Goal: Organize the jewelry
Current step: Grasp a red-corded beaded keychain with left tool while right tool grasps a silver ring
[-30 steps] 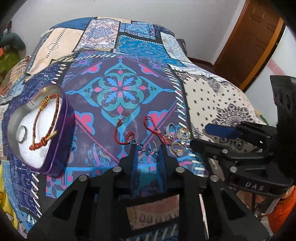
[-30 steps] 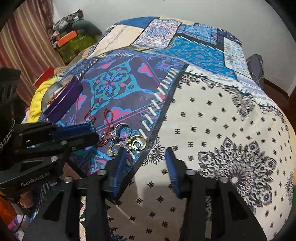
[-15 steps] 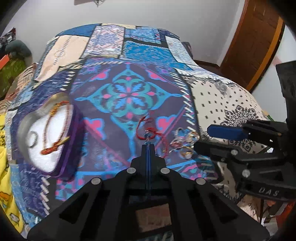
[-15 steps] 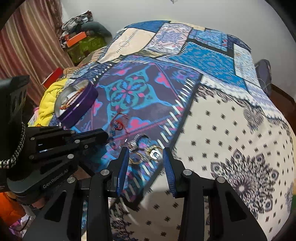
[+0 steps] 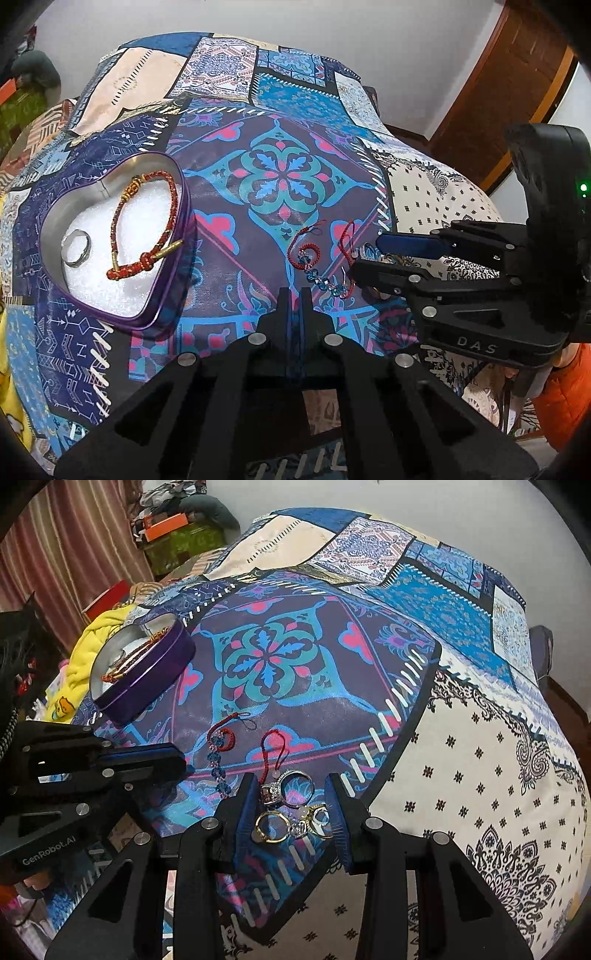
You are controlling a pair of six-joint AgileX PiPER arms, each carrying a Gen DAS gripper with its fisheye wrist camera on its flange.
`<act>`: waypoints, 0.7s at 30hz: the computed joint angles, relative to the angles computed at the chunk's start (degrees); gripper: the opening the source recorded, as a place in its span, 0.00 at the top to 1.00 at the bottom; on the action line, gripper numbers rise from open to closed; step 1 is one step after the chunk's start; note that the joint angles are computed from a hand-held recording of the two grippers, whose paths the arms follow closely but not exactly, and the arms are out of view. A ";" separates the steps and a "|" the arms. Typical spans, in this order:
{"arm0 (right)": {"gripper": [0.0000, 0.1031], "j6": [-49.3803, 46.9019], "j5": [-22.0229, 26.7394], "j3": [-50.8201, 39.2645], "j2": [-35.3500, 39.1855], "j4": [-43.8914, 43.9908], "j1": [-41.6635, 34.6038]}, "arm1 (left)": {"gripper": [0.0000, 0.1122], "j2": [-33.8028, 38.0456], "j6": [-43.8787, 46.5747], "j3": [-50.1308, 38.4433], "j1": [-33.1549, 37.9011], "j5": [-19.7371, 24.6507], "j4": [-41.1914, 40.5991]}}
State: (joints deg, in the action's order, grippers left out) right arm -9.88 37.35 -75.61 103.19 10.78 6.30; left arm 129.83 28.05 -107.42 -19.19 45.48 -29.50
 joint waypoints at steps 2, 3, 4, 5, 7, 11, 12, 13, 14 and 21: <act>0.73 -0.42 -0.41 0.36 -0.23 0.75 -0.16 | 0.99 0.64 -0.41 -0.95 -0.10 0.51 -0.18; 0.73 -0.39 -0.49 0.33 -0.24 1.04 -0.19 | 0.99 0.93 -0.62 -1.43 -0.09 0.86 -0.28; 0.73 -0.41 -0.54 0.39 -0.34 1.39 -0.29 | 0.99 1.37 -0.93 -2.21 -0.12 1.44 -0.36; 0.73 -0.15 -0.94 0.80 -0.78 1.57 -0.47 | 0.98 1.80 -1.40 -3.05 -0.20 2.01 -0.19; 0.73 0.02 -1.62 1.40 -1.80 2.53 -0.92 | 0.97 2.54 -2.55 -4.59 -0.47 2.94 0.31; 0.73 1.44 -3.16 3.55 -5.59 2.21 -1.94 | 0.85 3.50 -4.32 -6.76 -1.26 4.10 0.88; 0.73 1.73 -3.37 3.97 -6.28 2.13 -2.07 | 0.81 3.69 -4.85 -7.25 -1.54 4.24 1.26; 0.73 1.59 -3.52 4.61 -7.36 2.47 -2.54 | 0.79 3.79 -5.46 -7.61 -1.94 4.17 1.85; 0.73 1.78 -3.60 5.02 -8.11 2.39 -2.73 | 0.76 3.84 -6.00 -7.79 -2.24 3.91 2.48; 0.73 3.99 -5.70 10.17 -13.17 0.86 -3.79 | 0.82 5.45 -12.94 -10.32 -6.00 0.57 12.75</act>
State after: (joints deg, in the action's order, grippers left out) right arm -5.89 31.66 -65.44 90.02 11.64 2.51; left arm 135.28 15.10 -117.74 -25.19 46.05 -16.75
